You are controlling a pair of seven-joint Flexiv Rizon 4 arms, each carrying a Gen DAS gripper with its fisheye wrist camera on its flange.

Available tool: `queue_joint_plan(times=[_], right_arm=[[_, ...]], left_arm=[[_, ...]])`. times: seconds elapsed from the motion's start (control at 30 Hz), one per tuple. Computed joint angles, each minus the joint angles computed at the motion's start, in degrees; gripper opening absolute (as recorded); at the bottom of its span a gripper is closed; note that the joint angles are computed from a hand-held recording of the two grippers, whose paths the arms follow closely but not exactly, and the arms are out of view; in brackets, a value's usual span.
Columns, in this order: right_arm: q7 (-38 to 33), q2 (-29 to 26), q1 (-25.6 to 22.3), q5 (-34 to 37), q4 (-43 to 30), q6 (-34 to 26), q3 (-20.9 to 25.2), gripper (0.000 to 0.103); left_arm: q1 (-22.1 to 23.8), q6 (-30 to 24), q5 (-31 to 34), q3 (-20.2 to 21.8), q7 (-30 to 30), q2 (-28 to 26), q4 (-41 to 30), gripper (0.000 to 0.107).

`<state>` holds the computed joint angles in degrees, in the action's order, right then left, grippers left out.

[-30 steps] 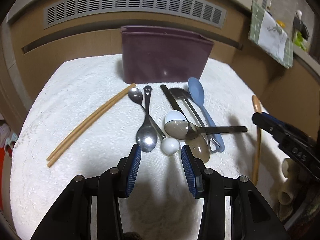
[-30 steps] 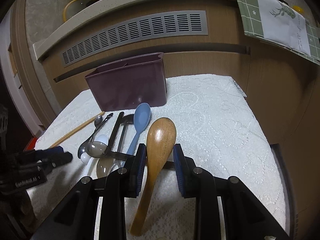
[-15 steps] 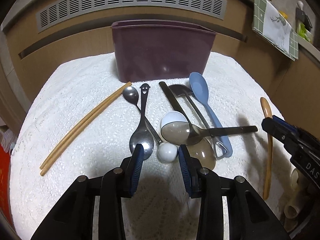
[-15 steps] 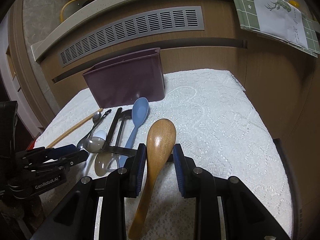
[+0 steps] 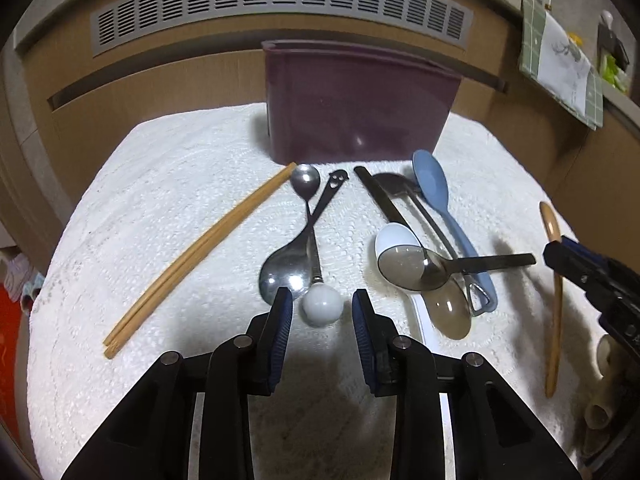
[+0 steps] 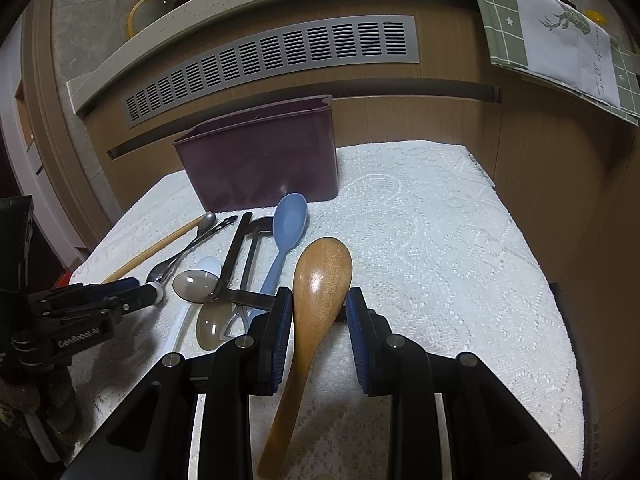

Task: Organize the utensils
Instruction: 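Grasp the white-knob spoon by its knob with the left gripper while the right gripper lifts the wooden spoon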

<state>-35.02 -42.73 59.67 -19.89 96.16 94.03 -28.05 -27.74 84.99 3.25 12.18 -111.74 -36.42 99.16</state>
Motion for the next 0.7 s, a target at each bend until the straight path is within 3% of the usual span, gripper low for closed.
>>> queue_joint_plan(times=[0.03,0.1,0.3,0.37,0.53,0.7], right_arm=[[-0.07,-0.03,0.25,-0.10,0.00,0.03,-0.26,0.026],[-0.12,-0.04,1.15,-0.30,0.16,-0.27,-1.32,0.026],[-0.27,0.18,6.99,0.71,2.75,2.13,-8.93,0.026],[-1.41,0.37,8.12,2.27,3.06,3.27,-10.17,0.026],[-3.76,0.52,9.84,6.40,2.86,3.73,-11.55,0.026],[-5.61,0.27,10.82,8.15,2.44,3.51,-12.51,0.025]], left_arm=[[-0.56,-0.91,0.10,0.57,-0.18,-0.29,-0.64,0.022],[-1.27,-0.66,0.73,1.61,-1.23,-0.22,-0.85,0.022],[-7.95,8.79,3.47,10.92,-4.73,4.38,3.04,0.022],[-8.51,10.31,2.70,11.86,-3.52,5.93,3.87,0.022],[-2.17,11.17,-1.27,5.08,1.88,9.65,6.69,0.022],[-2.44,13.07,-4.42,4.81,4.38,10.67,8.59,0.022]])
